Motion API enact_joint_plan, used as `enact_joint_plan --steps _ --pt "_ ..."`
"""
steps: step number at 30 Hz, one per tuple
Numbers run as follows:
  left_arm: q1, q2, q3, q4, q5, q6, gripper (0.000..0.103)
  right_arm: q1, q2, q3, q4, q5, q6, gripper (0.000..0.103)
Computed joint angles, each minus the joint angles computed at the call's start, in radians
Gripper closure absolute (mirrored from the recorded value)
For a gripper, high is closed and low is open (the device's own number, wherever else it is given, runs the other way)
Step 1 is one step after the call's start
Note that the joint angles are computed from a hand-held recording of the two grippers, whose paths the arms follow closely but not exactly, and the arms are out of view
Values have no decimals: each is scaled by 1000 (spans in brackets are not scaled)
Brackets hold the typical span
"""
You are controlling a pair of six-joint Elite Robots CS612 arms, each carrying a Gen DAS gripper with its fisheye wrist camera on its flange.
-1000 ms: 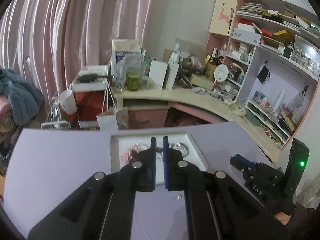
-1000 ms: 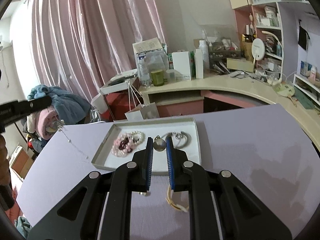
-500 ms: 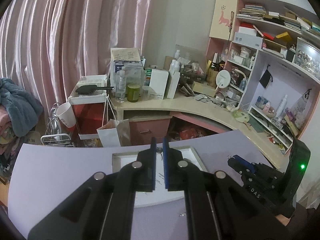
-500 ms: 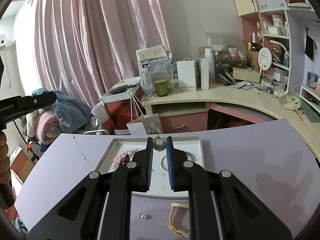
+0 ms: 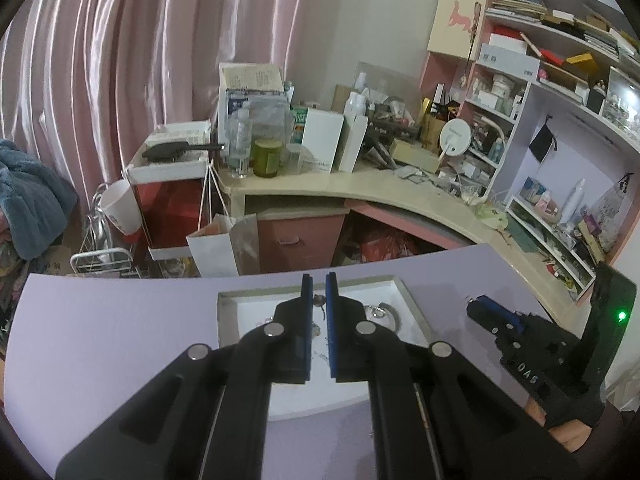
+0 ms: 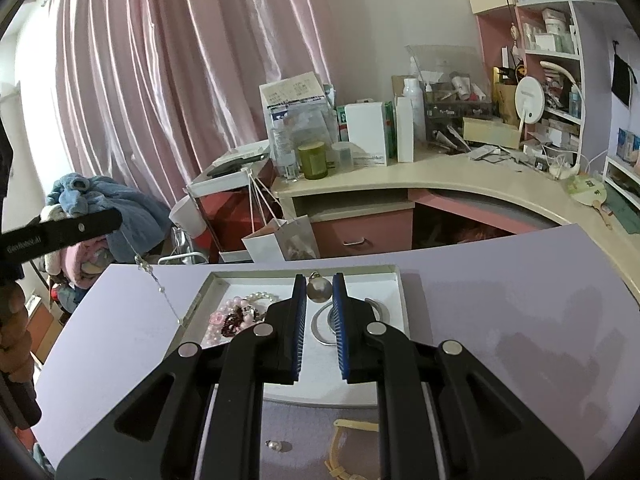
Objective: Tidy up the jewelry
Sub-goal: 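Carry both earrings over the tray and open the left tool to drop its earring, then open the right tool to release the pearl earring into the tray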
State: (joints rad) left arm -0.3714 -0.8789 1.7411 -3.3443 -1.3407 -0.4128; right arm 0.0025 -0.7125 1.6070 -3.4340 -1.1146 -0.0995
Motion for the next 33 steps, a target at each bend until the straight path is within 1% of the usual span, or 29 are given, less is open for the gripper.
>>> enact_joint_plan --steps 4,7,8,10,11,14,17,20,22,25,28,30,33 --pt "11 16 -13 18 -27 -12 96 1 5 -10 17 -11 2 89" --pt "15 25 -18 36 -20 -27 95 3 9 -18 31 -17 1 89" --pt "17 26 -17 36 -21 -34 94 4 11 -21 34 -17 0 89" --pt "21 29 -15 35 -18 -52 81 5 13 -25 41 -18 -2 89" --pt "22 29 -13 31 -14 -59 79 6 14 -27 44 -18 -3 89" --pt "25 27 -7 19 -10 -73 76 6 16 -30 51 -16 -6 89" --pt "25 24 0 5 3 -83 71 8 19 -35 57 -18 -10 89" --pt "25 23 3 -4 11 -86 69 10 23 -43 68 -22 -15 89" --pt "24 23 6 -10 13 -91 66 13 26 -49 81 -24 -22 89" --pt "24 24 7 -16 16 -97 61 21 35 -65 128 -35 -42 89" --pt "22 25 11 -23 22 -101 57 32 51 -91 223 -58 -76 89" --pt "22 25 12 -22 23 -102 54 38 59 -100 264 -75 -92 89" --pt "22 24 14 -20 26 -104 54 49 70 -114 298 -99 -115 89"
